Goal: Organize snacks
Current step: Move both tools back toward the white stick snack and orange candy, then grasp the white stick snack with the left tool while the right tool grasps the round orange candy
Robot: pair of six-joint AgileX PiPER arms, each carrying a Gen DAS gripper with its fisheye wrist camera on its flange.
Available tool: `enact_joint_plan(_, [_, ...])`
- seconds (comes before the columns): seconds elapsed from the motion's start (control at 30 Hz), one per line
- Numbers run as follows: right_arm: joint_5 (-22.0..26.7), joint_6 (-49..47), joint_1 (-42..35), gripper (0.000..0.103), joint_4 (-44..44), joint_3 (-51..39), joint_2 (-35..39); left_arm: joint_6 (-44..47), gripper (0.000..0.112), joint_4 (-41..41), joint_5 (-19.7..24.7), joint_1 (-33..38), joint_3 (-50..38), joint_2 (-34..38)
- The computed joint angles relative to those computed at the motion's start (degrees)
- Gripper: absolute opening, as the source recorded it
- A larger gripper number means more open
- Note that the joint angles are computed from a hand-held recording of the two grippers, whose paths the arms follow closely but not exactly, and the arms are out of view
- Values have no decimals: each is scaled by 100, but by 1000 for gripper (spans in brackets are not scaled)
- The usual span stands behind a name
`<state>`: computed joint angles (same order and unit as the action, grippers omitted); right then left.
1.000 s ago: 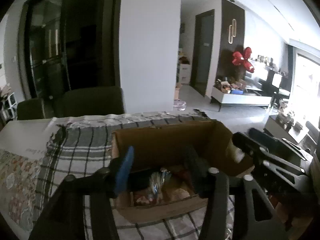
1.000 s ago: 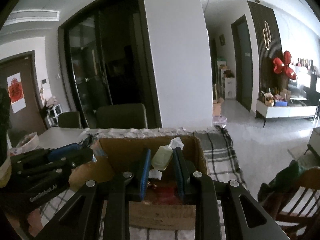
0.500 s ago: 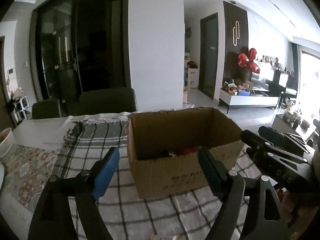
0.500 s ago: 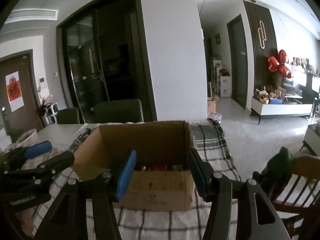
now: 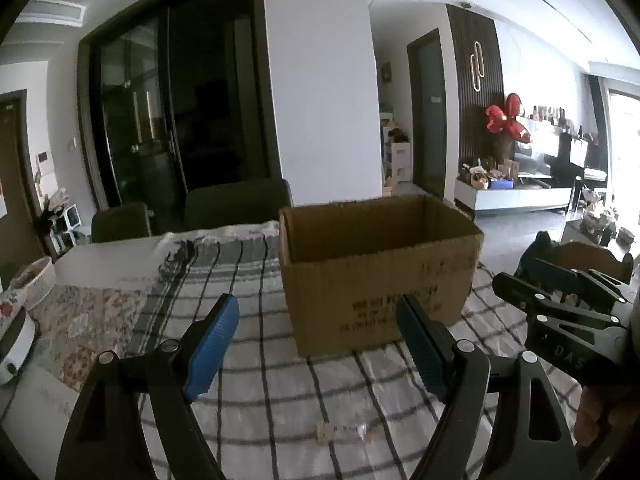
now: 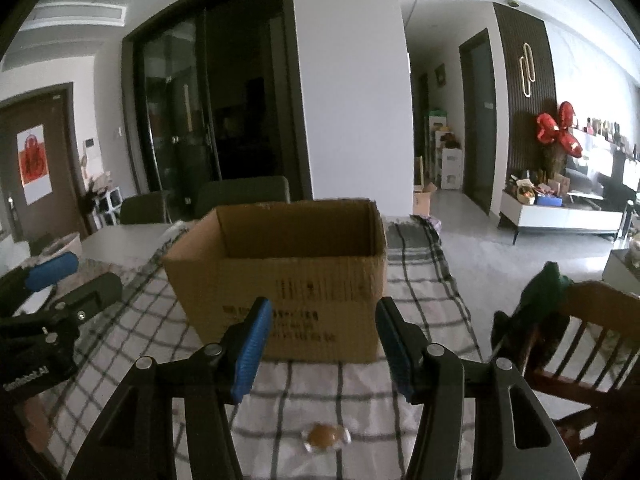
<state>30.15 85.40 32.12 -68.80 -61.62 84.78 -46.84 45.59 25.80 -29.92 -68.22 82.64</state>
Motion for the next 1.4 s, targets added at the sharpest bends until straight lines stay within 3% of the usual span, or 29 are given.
enact_joint_plan(0.2, [-184, -149, 5, 55, 224, 387, -137, 205, 81, -383, -35, -40, 363, -91])
enact_joint_plan(0.4, [-337, -220, 79, 54, 312, 645, -66, -60, 80, -233, -121, -79, 800, -168])
enact_joint_plan(0.47, [-389, -277, 88, 47, 377, 691, 3, -109, 80, -213, -169, -46, 922, -148])
enact_joint_plan(0.57, [-498, -414, 61, 46, 535, 731, 119, -113, 80, -252, -242, 0, 1080, -100])
enact_joint_plan(0.87, [-881, -539, -152, 38, 842, 790, 543, 358, 77, -947, -391, 145, 1274, 274])
enact_joint_plan(1.17, [-1144, -1298, -445, 38, 1751, 584, 977, 895, 74, -1633, -512, 342, 1094, 757])
enact_joint_plan(1.4, [-1248, -1733, -594, 34, 2294, 524, 1110, 1603, 66, -2326, -604, 416, 948, 1053])
